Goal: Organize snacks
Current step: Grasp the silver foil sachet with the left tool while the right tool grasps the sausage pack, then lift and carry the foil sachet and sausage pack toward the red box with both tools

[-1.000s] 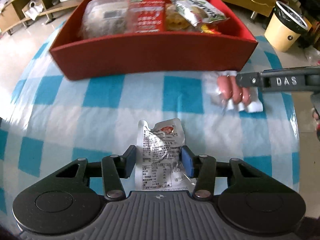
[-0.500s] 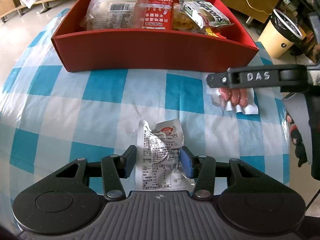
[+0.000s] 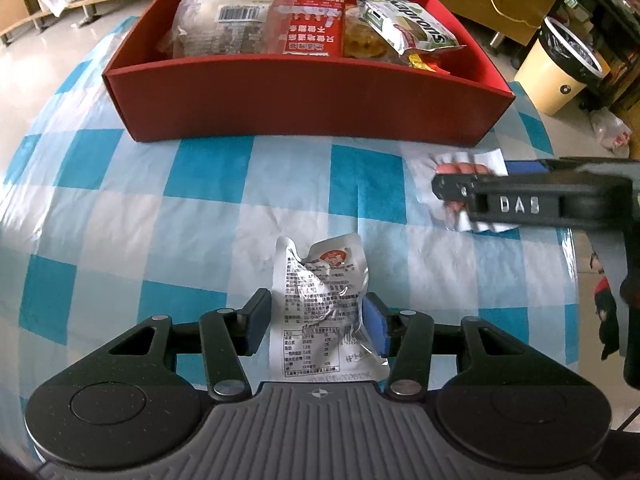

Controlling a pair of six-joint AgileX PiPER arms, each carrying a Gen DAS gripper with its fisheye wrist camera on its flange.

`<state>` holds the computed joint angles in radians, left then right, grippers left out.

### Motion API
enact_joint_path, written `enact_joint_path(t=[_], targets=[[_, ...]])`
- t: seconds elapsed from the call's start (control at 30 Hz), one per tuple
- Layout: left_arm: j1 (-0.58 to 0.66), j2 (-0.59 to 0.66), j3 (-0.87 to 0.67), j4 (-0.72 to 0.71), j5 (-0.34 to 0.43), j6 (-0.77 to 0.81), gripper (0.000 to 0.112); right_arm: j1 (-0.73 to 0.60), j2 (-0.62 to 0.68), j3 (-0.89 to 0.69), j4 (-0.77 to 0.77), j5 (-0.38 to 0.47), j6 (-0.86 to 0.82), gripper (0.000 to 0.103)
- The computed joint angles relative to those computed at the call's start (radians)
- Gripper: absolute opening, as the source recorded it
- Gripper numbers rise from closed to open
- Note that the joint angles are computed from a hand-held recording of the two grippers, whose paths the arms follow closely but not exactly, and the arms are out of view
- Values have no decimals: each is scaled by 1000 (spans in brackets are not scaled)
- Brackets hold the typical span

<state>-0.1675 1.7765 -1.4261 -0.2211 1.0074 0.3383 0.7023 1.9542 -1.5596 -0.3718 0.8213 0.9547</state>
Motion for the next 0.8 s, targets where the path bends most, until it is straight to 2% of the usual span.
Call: enact_joint_path(t=[0.2,0.27,0.33,0.43,0.5,0.57,0.63,0.7,0.77,0.8], targets=[[4,3,-7,-2,9,4,57,1,-12,1,5,-16,23,62],[9,7,-11,-10,13,9,57,-3,-30,16,1,-39,45,41],[15,11,-18,-20,19,10,57,-23,-57,44,49,-87,39,39],[20,16,-23,-27,23,11,58,-32,-45,39,52,-74,51,41],[17,16,-20,-29,21,18,63,-45,-50,58,74,-106,86,47],[11,13,-15,-29,21,19,66,-65,-58,73,130,-151,78,67],[4,6,-6,-21,12,23,66,-78,-48,64,200,-187,30,79],[3,4,-2,-21,10,24,68,-71,-4,1,240,-148,-38,83],[1,4,0,-23,7,24,69,-43,38,-51,196,-118,-23,101],[0,3,1,-23,7,25,69,-33,64,-89,193,-91,-46,103]])
